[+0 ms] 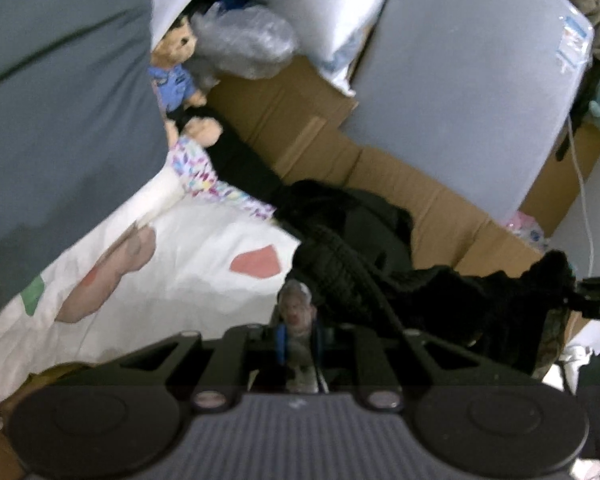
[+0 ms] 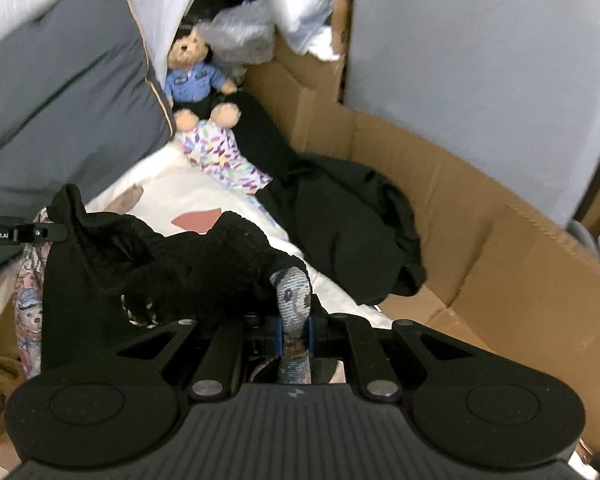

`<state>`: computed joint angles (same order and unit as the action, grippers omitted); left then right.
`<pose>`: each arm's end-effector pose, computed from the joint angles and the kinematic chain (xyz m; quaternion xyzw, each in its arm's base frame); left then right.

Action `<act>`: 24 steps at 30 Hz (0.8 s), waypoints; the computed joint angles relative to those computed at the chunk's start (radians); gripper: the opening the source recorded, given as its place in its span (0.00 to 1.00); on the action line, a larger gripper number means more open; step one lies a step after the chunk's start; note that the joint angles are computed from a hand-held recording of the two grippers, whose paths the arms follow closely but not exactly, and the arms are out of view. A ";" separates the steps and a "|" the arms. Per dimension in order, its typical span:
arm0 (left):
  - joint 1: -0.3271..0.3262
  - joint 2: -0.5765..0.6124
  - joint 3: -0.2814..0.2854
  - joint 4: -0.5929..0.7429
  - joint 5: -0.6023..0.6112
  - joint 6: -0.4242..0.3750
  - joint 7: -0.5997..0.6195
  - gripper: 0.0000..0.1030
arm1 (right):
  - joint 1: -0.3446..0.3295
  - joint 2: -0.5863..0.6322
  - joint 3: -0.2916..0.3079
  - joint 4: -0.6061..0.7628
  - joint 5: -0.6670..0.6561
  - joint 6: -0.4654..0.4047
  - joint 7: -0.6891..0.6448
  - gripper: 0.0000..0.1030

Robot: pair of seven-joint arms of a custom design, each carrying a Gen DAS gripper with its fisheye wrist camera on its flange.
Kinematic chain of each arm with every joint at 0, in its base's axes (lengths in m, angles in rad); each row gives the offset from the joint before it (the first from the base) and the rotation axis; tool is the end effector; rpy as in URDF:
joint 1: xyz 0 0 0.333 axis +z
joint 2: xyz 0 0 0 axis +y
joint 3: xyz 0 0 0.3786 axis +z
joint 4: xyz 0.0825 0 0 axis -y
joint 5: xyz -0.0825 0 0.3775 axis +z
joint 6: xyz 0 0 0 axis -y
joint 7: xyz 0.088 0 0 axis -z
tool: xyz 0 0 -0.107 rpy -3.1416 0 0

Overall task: Fold clothes
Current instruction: 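Lift the black pants by the waistband with the left gripper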

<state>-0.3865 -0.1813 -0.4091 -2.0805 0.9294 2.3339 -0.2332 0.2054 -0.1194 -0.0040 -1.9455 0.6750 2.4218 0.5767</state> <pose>0.3668 -0.3799 0.6154 -0.7606 0.4689 -0.3569 0.2727 0.5443 0.1138 0.6650 -0.8537 0.3392 -0.1492 0.3659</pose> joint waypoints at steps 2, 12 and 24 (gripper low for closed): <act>-0.012 0.016 -0.007 0.055 -0.028 -0.045 0.059 0.14 | -0.005 -0.020 -0.007 0.000 -0.002 -0.009 -0.002 0.11; -0.124 0.126 -0.050 0.386 -0.012 -0.346 0.225 0.14 | -0.040 -0.127 -0.076 0.028 0.063 -0.097 -0.030 0.11; -0.353 0.273 -0.051 0.715 0.170 -0.636 0.244 0.13 | -0.059 -0.286 -0.149 0.024 0.097 -0.178 -0.055 0.11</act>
